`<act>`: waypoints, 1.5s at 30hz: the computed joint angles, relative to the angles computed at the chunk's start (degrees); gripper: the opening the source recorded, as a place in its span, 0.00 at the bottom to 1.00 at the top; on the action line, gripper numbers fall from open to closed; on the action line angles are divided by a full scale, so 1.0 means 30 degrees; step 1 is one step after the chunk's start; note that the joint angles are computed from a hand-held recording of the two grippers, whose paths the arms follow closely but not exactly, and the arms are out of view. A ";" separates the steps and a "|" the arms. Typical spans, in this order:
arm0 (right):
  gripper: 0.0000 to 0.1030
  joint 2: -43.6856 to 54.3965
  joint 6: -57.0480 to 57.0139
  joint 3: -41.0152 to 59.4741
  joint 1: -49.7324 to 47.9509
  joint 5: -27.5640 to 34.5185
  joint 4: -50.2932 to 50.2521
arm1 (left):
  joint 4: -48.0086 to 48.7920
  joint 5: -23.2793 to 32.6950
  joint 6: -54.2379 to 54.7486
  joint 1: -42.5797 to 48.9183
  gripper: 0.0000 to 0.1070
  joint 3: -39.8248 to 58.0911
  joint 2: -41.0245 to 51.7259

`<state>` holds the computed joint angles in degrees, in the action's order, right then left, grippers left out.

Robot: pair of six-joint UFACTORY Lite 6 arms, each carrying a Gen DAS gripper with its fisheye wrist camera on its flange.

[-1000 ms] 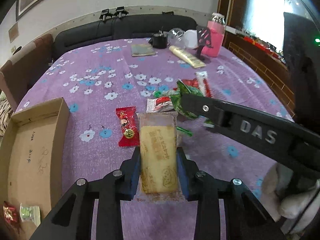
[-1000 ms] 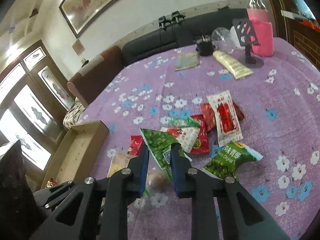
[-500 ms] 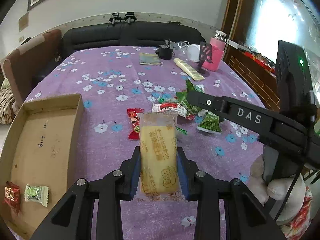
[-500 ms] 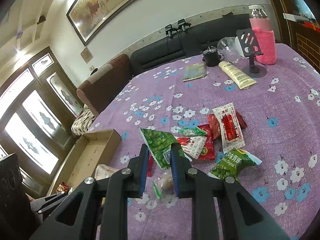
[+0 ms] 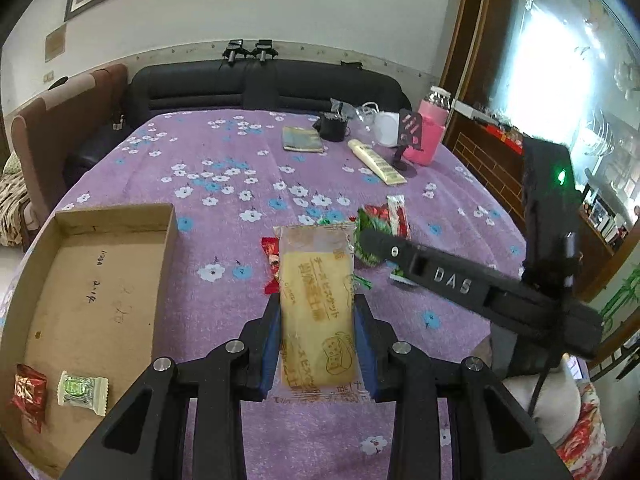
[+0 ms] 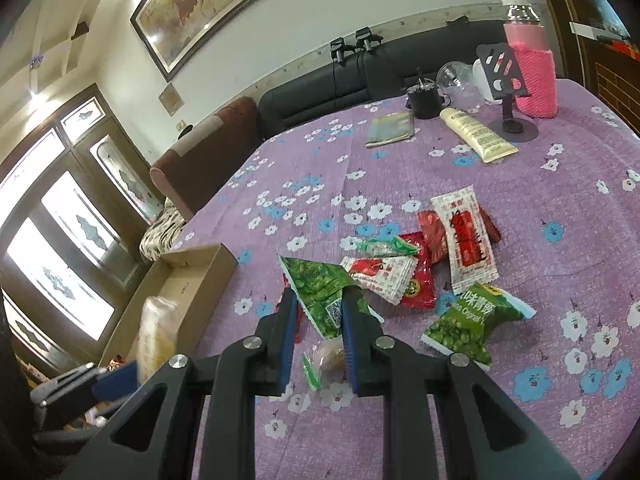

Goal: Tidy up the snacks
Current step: 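Carry the biscuit bar and pea bag into the tray and release both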

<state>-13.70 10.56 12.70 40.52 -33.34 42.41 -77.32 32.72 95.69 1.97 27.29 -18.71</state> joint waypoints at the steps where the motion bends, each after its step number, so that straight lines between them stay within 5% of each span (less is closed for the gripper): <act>1: 0.19 0.0113 0.0069 0.0049 0.0017 -0.0021 -0.0117 | -0.0116 0.0287 0.0265 0.0353 0.33 0.0038 0.0062; 8: 0.20 -0.1110 0.1988 -0.0919 -0.0021 -0.0793 -0.2464 | -0.0222 0.1384 0.1457 0.2336 0.33 0.0597 0.0936; 13: 0.20 -0.1552 0.1629 -0.0893 0.0634 -0.0937 -0.2373 | 0.0875 0.4105 0.2401 0.6523 0.33 0.1406 0.1524; 22: 0.20 0.0748 0.4794 0.0825 0.1986 -0.1021 -0.5322 | 0.2528 0.8337 0.4929 1.4329 0.33 0.4930 0.5141; 26: 0.20 0.3627 0.5370 0.3503 0.3280 -0.0239 -0.4993 | 0.2829 0.8708 0.5406 1.5998 0.33 0.6544 0.7217; 34: 0.20 0.9859 -0.0661 1.2161 0.6399 0.2762 -0.0170 | 0.3203 0.7738 0.5604 1.6989 0.33 0.8701 1.0697; 40: 0.20 1.4917 -1.0004 1.9182 0.6856 0.4987 0.8144 | 0.3408 0.7024 0.4831 1.6385 0.33 1.0779 1.2325; 45: 0.20 1.7574 -1.6712 2.2694 0.6944 0.4728 1.4615 | 0.3631 0.5727 0.3684 1.4920 0.33 1.2654 1.3567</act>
<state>39.02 -39.58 80.78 61.35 -19.15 86.26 -66.43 49.90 106.74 46.73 65.26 21.99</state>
